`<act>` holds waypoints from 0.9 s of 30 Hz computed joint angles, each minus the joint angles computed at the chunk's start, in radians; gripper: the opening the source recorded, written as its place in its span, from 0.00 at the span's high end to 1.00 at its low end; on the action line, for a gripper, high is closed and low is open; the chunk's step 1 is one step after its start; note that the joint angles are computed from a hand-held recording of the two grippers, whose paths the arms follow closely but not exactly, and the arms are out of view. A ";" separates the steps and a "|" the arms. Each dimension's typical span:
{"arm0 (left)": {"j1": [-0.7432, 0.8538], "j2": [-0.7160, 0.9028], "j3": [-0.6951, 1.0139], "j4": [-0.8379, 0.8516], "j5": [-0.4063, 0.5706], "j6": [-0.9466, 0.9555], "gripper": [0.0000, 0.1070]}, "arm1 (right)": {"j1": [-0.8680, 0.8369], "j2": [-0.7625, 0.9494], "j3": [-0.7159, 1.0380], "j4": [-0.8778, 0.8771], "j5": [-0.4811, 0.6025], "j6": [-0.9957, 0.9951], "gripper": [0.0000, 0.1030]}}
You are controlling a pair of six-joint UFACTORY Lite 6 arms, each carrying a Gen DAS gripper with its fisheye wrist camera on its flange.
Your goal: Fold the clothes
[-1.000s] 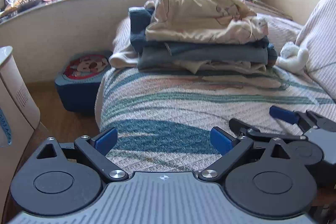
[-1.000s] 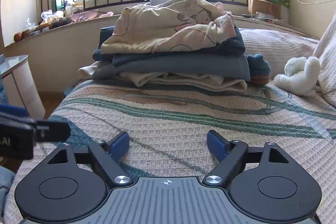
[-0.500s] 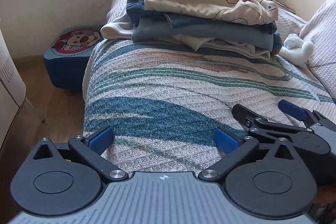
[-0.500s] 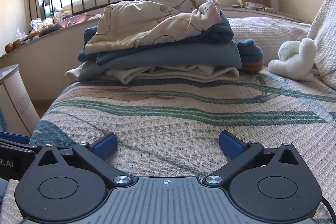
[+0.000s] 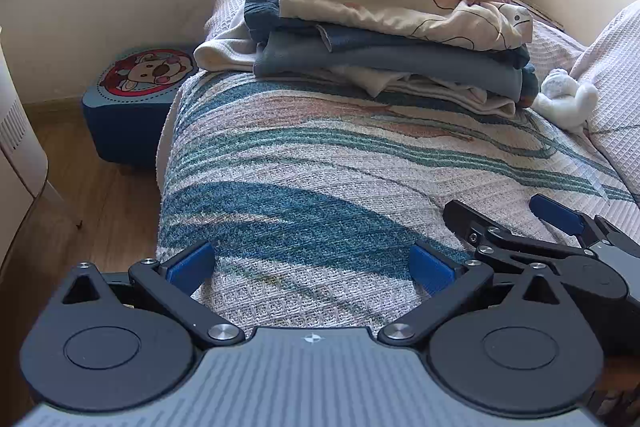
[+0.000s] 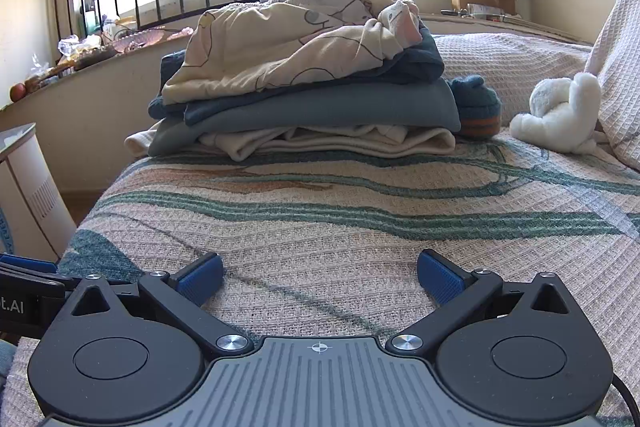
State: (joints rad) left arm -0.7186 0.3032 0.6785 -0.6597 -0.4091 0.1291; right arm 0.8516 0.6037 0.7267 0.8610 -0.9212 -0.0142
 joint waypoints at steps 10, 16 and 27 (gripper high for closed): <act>-0.003 0.005 0.001 -0.004 -0.006 -0.003 0.04 | 0.018 0.011 0.017 0.049 -0.008 -0.038 0.00; -0.009 0.004 0.002 -0.032 -0.008 0.023 0.04 | 0.013 0.006 0.007 0.032 -0.008 -0.017 0.00; 0.005 0.012 0.013 -0.007 0.009 -0.007 0.04 | 0.007 0.003 -0.004 0.013 -0.012 0.007 0.00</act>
